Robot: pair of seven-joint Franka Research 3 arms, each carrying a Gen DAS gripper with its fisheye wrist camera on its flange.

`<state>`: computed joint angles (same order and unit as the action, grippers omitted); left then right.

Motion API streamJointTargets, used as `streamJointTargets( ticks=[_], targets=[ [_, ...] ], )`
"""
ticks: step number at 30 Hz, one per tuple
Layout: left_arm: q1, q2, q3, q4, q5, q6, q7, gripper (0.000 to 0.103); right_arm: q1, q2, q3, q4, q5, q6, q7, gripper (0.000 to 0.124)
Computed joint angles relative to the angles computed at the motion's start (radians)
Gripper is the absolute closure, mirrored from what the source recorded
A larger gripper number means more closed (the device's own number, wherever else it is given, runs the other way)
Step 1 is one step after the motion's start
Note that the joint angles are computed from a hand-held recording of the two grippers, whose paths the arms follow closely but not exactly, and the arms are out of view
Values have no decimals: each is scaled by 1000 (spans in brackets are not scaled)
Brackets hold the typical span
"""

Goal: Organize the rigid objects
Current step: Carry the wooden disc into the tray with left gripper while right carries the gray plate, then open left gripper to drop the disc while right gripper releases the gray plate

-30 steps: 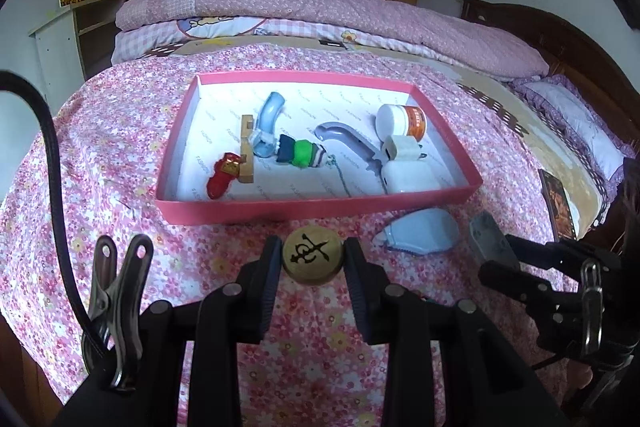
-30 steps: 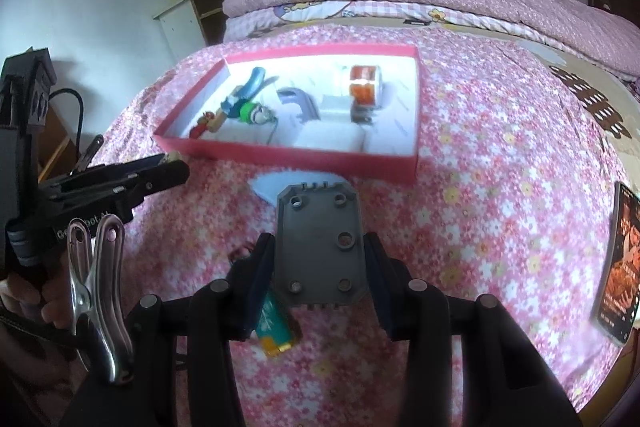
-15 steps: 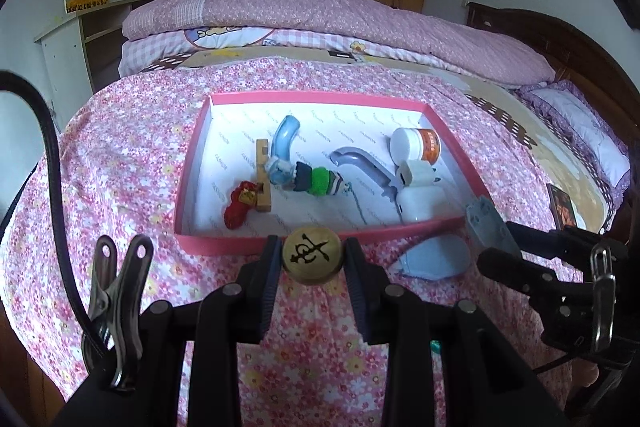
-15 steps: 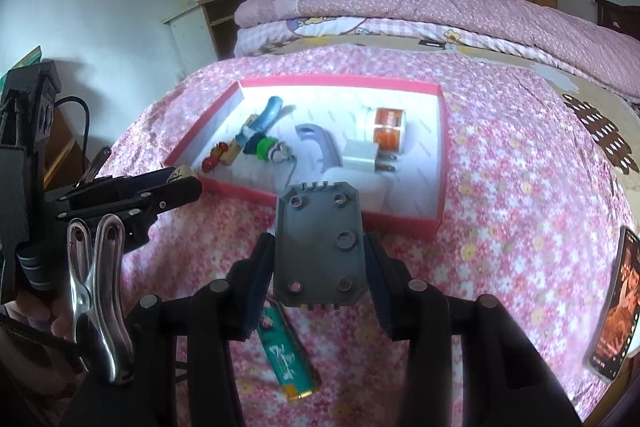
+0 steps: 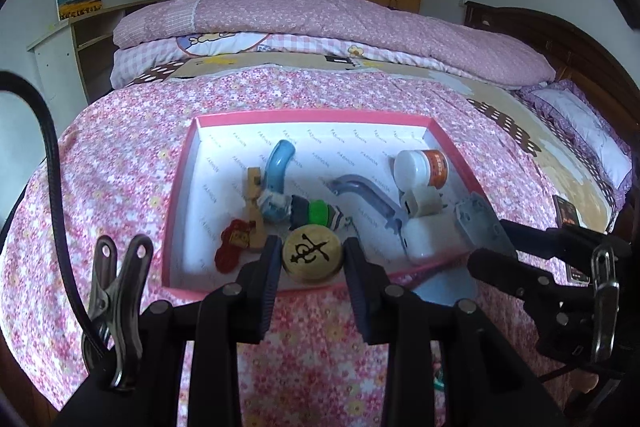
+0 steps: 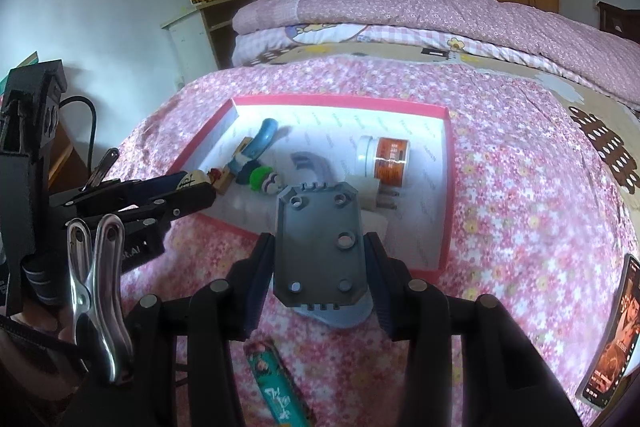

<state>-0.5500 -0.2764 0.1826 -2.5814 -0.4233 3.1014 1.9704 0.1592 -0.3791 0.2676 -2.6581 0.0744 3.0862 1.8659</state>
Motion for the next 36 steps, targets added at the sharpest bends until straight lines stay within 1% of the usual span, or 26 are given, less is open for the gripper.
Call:
streamJointTargets(
  ticks=[3,6,9,11,13,17,20,22,24,25,26,28,29,31,34,36],
  targets=[
    [-21,31,16,31,-26,-4,23,70,-2,18,-4,15,1,5,1,79],
    [-13,63,2,62,-70,-20,53,70,-20,41,3,40,-15,4,-1,79],
    [-24,84,4,90,-155,-42,120,70,-44,70,12,71,-38,10,5,79],
    [-18,93,-9,98,-195,-42,152,70,-67,99,22,102,-58,10,20,79],
    [-5,103,-25,106,-225,-38,180,70,-68,135,14,137,-69,9,30,79],
    [47,132,-75,126,-244,-40,195,70,-85,194,14,194,-126,10,74,79],
    [83,153,-106,143,-267,-49,208,70,-78,242,-4,238,-174,5,104,79],
    [112,169,-132,153,-266,-54,202,70,-97,266,3,265,-253,-6,164,79],
    [141,179,-158,159,-261,-52,194,70,-92,288,-11,288,-298,-13,194,79],
    [149,184,-166,164,-280,-53,211,70,-87,304,-20,303,-317,-16,206,79],
    [154,186,-174,167,-303,-53,233,70,-97,313,-20,315,-379,-16,253,79],
    [173,191,-194,173,-325,-52,260,70,-95,328,-32,338,-457,-24,309,79],
    [183,192,-205,175,-332,-50,268,70,-85,340,-44,353,-464,-27,311,79],
    [205,195,-230,176,-338,-44,279,70,-54,357,-71,369,-422,-30,273,79],
    [236,199,-263,177,-333,-37,278,70,-18,381,-107,393,-427,-35,270,79],
    [258,197,-282,171,-282,-40,234,69,8,392,-129,400,-402,-31,245,79]
  ],
)
